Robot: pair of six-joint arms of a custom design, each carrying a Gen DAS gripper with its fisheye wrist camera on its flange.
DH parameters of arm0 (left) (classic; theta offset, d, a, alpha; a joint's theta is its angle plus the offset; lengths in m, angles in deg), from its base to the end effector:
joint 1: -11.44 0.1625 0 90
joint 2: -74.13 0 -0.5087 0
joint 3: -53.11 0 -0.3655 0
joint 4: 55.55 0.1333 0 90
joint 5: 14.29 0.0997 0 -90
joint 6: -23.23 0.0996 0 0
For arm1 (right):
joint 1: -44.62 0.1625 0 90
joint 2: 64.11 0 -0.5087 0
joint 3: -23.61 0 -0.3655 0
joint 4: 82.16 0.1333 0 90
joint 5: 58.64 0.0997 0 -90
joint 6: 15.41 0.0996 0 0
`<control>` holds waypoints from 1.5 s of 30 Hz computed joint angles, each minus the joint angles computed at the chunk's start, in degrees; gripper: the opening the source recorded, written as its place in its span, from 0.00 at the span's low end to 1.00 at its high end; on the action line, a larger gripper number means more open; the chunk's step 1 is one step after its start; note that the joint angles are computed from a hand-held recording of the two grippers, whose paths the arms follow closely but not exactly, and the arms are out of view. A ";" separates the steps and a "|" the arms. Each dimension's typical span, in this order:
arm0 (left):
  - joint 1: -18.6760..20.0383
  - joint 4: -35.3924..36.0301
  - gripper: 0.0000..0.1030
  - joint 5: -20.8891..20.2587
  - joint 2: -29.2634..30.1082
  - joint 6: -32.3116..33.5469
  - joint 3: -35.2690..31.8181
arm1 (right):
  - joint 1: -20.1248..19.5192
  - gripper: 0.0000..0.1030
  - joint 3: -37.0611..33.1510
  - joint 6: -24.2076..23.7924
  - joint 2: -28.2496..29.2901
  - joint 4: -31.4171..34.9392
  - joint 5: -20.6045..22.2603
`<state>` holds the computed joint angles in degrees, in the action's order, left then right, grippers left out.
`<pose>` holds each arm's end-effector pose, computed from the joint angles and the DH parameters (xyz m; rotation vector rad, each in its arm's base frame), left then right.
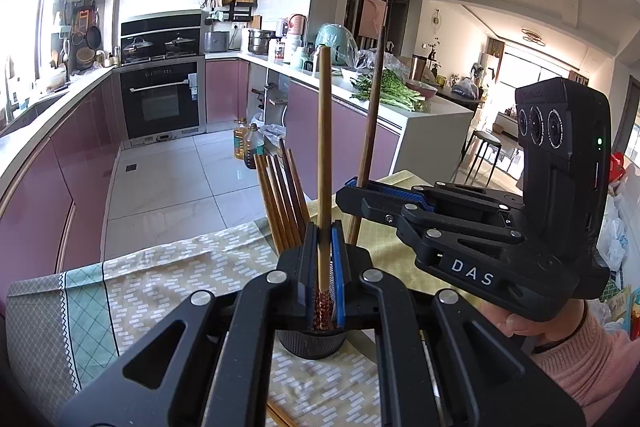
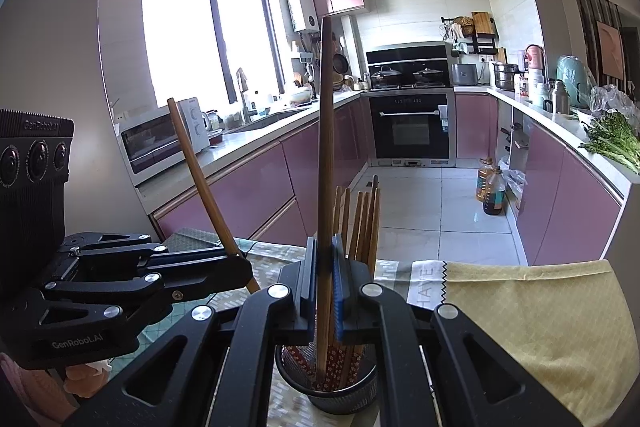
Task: Organize utensils
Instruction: 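Push the left gripper's chopstick down into the mesh cup while the right gripper inserts its own, then open both grippers, releasing the chopsticks in the cup, and pull back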
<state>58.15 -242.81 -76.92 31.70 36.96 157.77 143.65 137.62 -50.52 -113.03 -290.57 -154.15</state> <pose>-0.3347 -0.6164 0.1671 1.0948 2.4456 -0.9812 0.2207 -0.6001 0.2352 0.9098 -2.4094 1.2314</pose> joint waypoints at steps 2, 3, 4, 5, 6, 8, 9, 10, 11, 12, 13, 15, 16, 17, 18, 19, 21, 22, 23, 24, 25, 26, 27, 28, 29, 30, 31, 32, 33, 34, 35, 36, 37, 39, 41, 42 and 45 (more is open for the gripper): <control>0.01 0.17 0.07 0.12 0.11 -0.13 -0.12 | -0.01 0.06 -0.15 0.06 0.06 0.20 -0.19; 0.05 0.32 0.07 0.18 0.12 -0.20 -0.19 | 0.00 0.06 -0.21 0.07 0.16 0.22 -0.38; 0.13 0.41 0.07 0.15 0.15 -0.21 -0.26 | -0.08 0.06 -0.17 0.01 0.19 0.21 -0.42; 0.13 0.53 0.07 0.14 0.17 -0.28 -0.32 | -0.14 0.06 -0.13 -0.03 0.24 0.19 -0.48; 0.16 0.64 0.07 0.10 0.20 -0.37 -0.37 | -0.15 0.06 -0.18 0.01 0.30 0.32 -0.59; 0.23 0.90 0.07 0.10 0.30 -0.36 -0.62 | -0.20 0.06 -0.12 -0.02 0.35 0.40 -0.70; 0.25 1.03 0.07 0.11 0.33 -0.41 -0.67 | -0.13 0.06 -0.38 0.01 0.34 0.72 -0.85; 0.30 1.23 0.07 0.11 0.36 -0.45 -0.77 | -0.18 0.06 -0.34 0.00 0.36 0.73 -0.86; 0.35 1.36 0.07 0.11 0.38 -0.42 -0.84 | -0.23 0.06 -0.31 0.02 0.38 0.76 -0.87; 0.41 1.52 0.07 0.12 0.28 -0.41 -0.83 | -0.24 0.06 -0.33 0.05 0.41 0.80 -0.92; 0.45 1.69 0.07 0.14 0.33 -0.42 -0.94 | -0.20 0.06 -0.42 0.09 0.48 0.88 -1.02; 0.50 1.75 0.07 0.19 0.52 -0.43 -1.03 | -0.21 0.06 -0.45 0.11 0.50 1.00 -1.17; 0.53 1.86 0.07 0.25 0.59 -0.42 -1.11 | -0.24 0.06 -0.38 0.10 0.50 0.98 -1.20; 0.55 1.92 0.07 0.34 0.69 -0.41 -1.16 | -0.23 0.06 -0.42 0.14 0.57 1.05 -1.28; 0.59 2.10 0.07 0.38 0.77 -0.40 -1.30 | -0.25 0.06 -0.47 0.14 0.62 1.18 -1.39; 0.63 2.27 0.07 0.38 0.86 -0.39 -1.38 | -0.26 0.06 -0.46 0.11 0.72 1.17 -1.47; 0.77 2.87 0.07 0.43 1.03 -0.35 -1.75 | -0.31 0.06 -0.44 0.12 0.85 1.41 -1.63; 0.89 3.32 0.07 0.37 1.11 -0.30 -1.93 | -0.30 0.06 -0.40 0.07 0.95 1.42 -1.76; 1.02 3.82 0.07 0.31 1.23 -0.26 -2.13 | -0.34 0.06 -0.45 0.04 1.03 1.62 -1.84; 1.10 4.01 0.07 0.26 1.35 -0.23 -2.14 | -0.39 0.06 -0.51 0.04 1.10 1.99 -1.94; 1.21 4.73 0.07 0.25 1.53 -0.05 -2.43 | -0.40 0.06 -0.81 -0.05 1.15 2.67 -2.02; 1.31 4.96 0.07 0.31 1.53 0.09 -2.45 | -0.40 0.06 -0.85 -0.09 1.26 2.79 -2.15; 1.39 5.45 0.07 0.45 1.73 0.21 -2.59 | -0.47 0.06 -0.96 -0.07 1.35 3.19 -2.28; 1.48 5.96 0.07 0.44 1.86 0.21 -2.76 | -0.54 0.06 -1.02 -0.02 1.43 3.50 -2.33; 1.56 6.20 0.07 0.49 2.00 0.18 -2.77 | -0.55 0.06 -1.04 0.05 1.52 3.70 -2.48; 1.68 6.37 0.07 0.45 2.15 0.22 -2.82 | -0.58 0.06 -1.05 0.10 1.62 3.80 -2.60; 1.84 6.93 0.07 0.39 2.30 0.19 -3.08 | -0.66 0.06 -1.11 0.19 1.70 4.18 -2.69; 1.99 7.27 0.07 0.48 2.48 0.14 -3.32 | -0.73 0.06 -1.12 0.22 1.79 4.40 -2.79; 2.15 7.39 0.07 0.45 2.60 0.18 -3.35 | -0.80 0.06 -1.21 0.25 1.88 4.70 -3.01; 2.31 7.87 0.08 0.40 2.75 0.16 -3.67 | -0.86 0.06 -1.26 0.28 1.98 4.89 -3.11; 2.44 7.91 0.08 0.43 2.88 0.20 -3.84 | -0.93 0.06 -1.34 0.33 2.06 5.15 -3.25; 2.56 8.10 0.08 0.47 3.04 0.27 -4.13 | -0.98 0.06 -1.41 0.42 2.13 5.33 -3.38; 2.71 8.39 0.08 0.41 3.19 0.24 -4.46 | -1.06 0.06 -1.50 0.54 2.22 5.58 -3.53; 2.96 8.62 0.08 0.51 3.48 0.41 -4.99 | -1.19 0.06 -1.69 0.77 2.41 6.17 -3.80; 3.19 8.72 0.08 0.60 3.68 0.31 -5.21 | -1.24 0.06 -1.97 1.09 2.66 6.69 -4.13; 3.27 8.74 0.08 0.65 3.78 0.30 -5.24 | -1.25 0.06 -2.05 1.24 2.75 6.79 -4.25; 3.63 9.61 0.08 0.55 4.17 -0.16 -5.76 | -1.45 0.06 -2.28 2.11 2.86 6.88 -4.38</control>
<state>61.77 -233.20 -76.37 35.87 36.80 152.01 142.20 135.34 -48.42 -110.17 -283.69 -158.53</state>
